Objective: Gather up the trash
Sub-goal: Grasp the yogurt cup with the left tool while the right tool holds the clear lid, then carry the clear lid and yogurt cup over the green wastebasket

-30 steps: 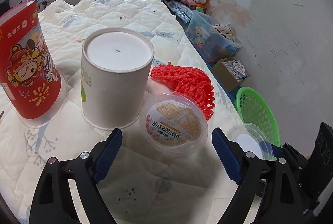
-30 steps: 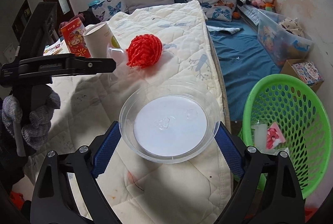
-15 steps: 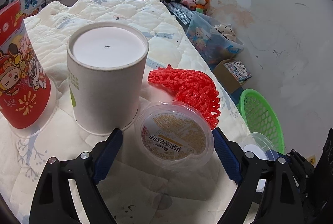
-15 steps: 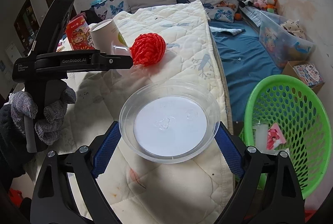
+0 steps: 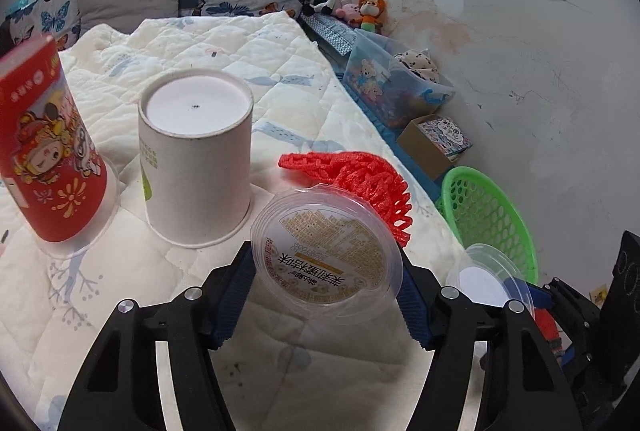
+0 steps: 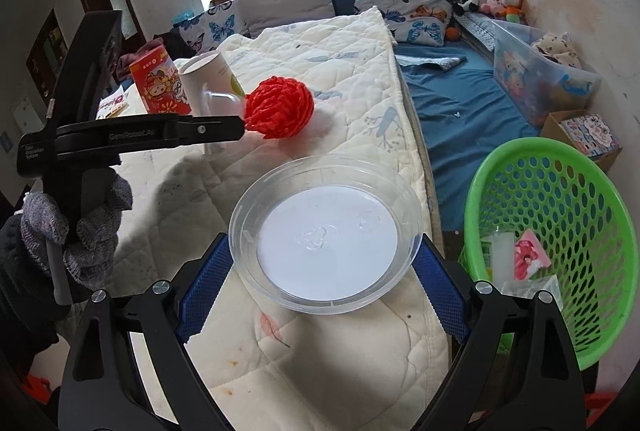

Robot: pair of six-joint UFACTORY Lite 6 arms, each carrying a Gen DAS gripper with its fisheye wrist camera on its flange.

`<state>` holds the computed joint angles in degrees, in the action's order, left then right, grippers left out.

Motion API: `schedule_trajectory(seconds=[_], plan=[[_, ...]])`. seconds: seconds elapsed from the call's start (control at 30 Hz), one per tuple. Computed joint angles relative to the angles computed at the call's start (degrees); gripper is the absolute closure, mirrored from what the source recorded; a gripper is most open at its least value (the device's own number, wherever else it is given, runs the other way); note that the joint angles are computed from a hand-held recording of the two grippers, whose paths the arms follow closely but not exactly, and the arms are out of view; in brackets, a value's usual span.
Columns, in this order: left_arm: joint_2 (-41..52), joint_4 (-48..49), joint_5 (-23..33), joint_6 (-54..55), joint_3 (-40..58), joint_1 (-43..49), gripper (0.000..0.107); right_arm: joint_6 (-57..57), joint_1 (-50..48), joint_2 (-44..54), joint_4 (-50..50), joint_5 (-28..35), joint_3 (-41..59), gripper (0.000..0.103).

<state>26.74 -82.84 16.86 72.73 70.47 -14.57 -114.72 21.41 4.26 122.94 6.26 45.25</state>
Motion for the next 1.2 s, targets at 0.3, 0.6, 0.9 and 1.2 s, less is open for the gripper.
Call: schedule_trajectory(seconds=[0.3, 0.6, 0.9, 1.2], plan=[[-11.31, 11.25, -1.03, -7.28, -7.62, -0.84, 0.043, 5.14, -1.69, -8.37, -3.99, 0.28, -6.39, 0.014], [-15.56, 17.9, -0.71, -10.74, -12.46, 0.02, 0.043, 11.49, -2.5, -14.19, -9.86, -0.33, -10.59, 0.014], [-18.6, 14.34, -0.1, -4.83, -18.05, 2.0, 0.043, 11.23, -2.2, -14.89, -9.19, -0.57, -11.12, 0.015], [-18.77, 9.09, 3.06, 1.02, -21.73, 5.53, 0.041, 0.63, -0.37, -14.56, 2.15, -1.29, -11.7, 0.015]])
